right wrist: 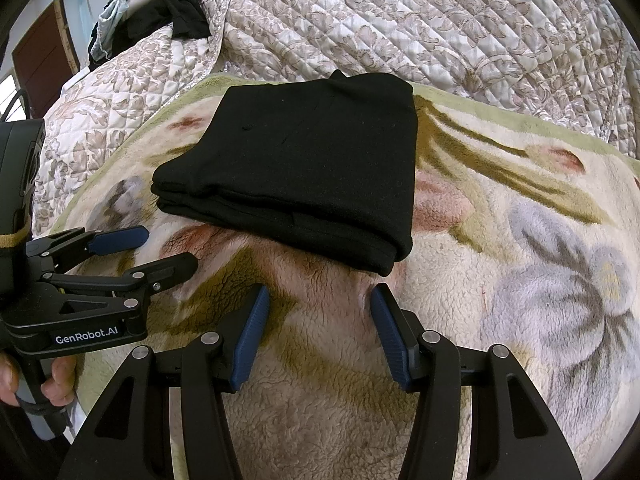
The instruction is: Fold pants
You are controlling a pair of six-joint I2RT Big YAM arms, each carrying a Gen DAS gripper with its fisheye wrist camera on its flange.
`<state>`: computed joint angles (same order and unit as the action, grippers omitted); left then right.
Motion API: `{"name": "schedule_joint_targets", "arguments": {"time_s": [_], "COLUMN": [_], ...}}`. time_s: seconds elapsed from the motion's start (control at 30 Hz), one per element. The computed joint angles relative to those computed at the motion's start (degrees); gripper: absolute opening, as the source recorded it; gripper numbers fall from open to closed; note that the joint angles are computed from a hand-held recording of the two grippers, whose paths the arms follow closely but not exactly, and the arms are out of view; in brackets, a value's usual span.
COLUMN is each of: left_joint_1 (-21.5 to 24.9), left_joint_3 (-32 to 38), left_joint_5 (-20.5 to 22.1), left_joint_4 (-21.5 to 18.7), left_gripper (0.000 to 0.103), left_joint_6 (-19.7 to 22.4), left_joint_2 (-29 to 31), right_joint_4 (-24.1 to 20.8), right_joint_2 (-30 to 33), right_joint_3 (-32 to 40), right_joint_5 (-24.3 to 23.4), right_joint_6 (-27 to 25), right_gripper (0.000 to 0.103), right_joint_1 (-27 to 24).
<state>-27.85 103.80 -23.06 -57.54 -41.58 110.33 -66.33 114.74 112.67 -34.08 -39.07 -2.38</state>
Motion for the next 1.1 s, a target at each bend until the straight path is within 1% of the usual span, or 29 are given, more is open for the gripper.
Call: {"name": "schedule_joint_targets", "arguments": {"time_s": [0.73, 0.87, 1.1], "left_joint_1": [0.1, 0.0, 0.0], "left_joint_3": [-0.2, 0.0, -0.4], "left_joint_5": [0.1, -0.1, -0.2], "left_joint_4": [0.2, -0.2, 0.3], "left_gripper": [0.078, 0.078, 0.078], "left_joint_6": [0.2, 0.1, 0.3], "left_joint_2": [-0.1, 0.1, -0.1], "right_joint_4": [0.8, 0.1, 0.1], "right_joint_2": [-0.5, -0.1, 0.3], "right_joint_3": [-0.8, -0.1, 0.5], "right_joint_5": [0.1, -0.1, -0.4], "right_joint_6": [0.1, 0.1, 0.3], "right_gripper": [0.054, 0.055, 0.055], "right_joint_1": [0.0, 0.0, 0.1]}}
